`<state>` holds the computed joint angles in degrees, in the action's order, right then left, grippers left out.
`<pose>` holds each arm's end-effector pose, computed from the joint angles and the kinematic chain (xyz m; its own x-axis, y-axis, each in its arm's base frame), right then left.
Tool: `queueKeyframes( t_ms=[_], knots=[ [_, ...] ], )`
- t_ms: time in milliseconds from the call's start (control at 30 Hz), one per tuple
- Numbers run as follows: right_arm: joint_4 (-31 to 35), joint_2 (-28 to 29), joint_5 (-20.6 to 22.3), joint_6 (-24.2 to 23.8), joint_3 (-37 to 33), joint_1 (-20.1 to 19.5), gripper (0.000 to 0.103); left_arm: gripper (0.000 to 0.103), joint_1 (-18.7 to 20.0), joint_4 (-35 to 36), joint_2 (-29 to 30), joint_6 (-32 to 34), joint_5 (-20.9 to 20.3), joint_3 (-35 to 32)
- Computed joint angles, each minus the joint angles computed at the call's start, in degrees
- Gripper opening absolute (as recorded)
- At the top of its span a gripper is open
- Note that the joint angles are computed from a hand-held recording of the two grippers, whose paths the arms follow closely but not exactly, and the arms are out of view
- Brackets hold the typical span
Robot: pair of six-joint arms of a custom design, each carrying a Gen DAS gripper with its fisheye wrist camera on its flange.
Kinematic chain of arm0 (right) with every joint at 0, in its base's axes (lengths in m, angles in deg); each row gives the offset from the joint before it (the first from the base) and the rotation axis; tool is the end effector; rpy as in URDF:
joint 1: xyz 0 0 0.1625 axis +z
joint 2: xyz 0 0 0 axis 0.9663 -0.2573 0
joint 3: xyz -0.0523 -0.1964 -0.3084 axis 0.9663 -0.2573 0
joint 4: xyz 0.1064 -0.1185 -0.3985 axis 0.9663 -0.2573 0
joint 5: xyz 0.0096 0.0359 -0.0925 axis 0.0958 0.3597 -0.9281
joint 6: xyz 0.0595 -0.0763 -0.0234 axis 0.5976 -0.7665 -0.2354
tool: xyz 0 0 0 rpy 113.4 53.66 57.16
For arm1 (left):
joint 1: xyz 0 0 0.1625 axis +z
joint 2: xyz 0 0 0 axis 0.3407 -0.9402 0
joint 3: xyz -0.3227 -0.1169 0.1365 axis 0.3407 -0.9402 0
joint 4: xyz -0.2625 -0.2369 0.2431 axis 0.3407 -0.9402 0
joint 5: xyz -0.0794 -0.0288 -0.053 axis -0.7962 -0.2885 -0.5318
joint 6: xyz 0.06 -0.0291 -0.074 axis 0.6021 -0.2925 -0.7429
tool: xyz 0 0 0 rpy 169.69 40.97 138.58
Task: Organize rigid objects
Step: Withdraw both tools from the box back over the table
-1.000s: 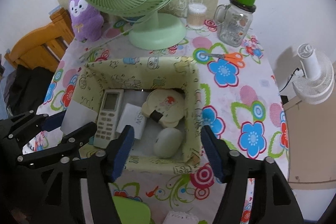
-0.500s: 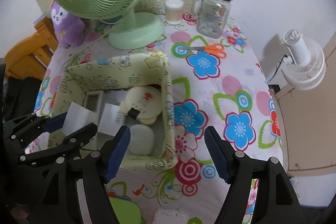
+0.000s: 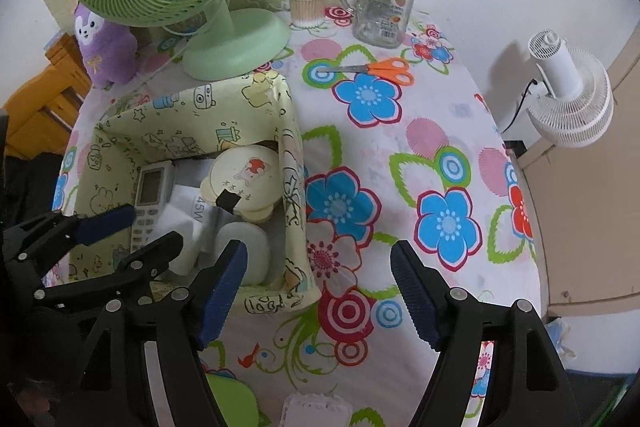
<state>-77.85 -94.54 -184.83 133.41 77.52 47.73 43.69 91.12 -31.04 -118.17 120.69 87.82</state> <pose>0.3521 -0.4514 -0.0490 -0.6209 0.4442 0.6459 0.0407 0.8411 -0.5393 -0.0604 -0.5357 0.2299 -0.5617 0.6769 -0.4757 0.6900 0.7005 0.1820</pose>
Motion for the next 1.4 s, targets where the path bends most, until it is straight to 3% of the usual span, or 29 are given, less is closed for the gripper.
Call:
queueKeyframes(
  t_ms=[433, 967, 1400],
  knots=[
    [-2.1, -0.8, -0.6, -0.4, 1.2, 2.0, 0.082, 0.084, -1.5, -1.4, -5.4, -0.9, -1.7, 4.3],
    [-5.4, -2.2, -1.2, -2.9, 3.2, 6.3, 0.086, 0.095, -5.4, -2.8, -14.5, -6.8, -4.0, 12.6],
    [-7.6, -3.6, -0.9, -5.3, 5.8, 9.6, 0.095, 0.101, -9.2, -3.5, -22.3, -13.6, -5.9, 20.6]
  ],
)
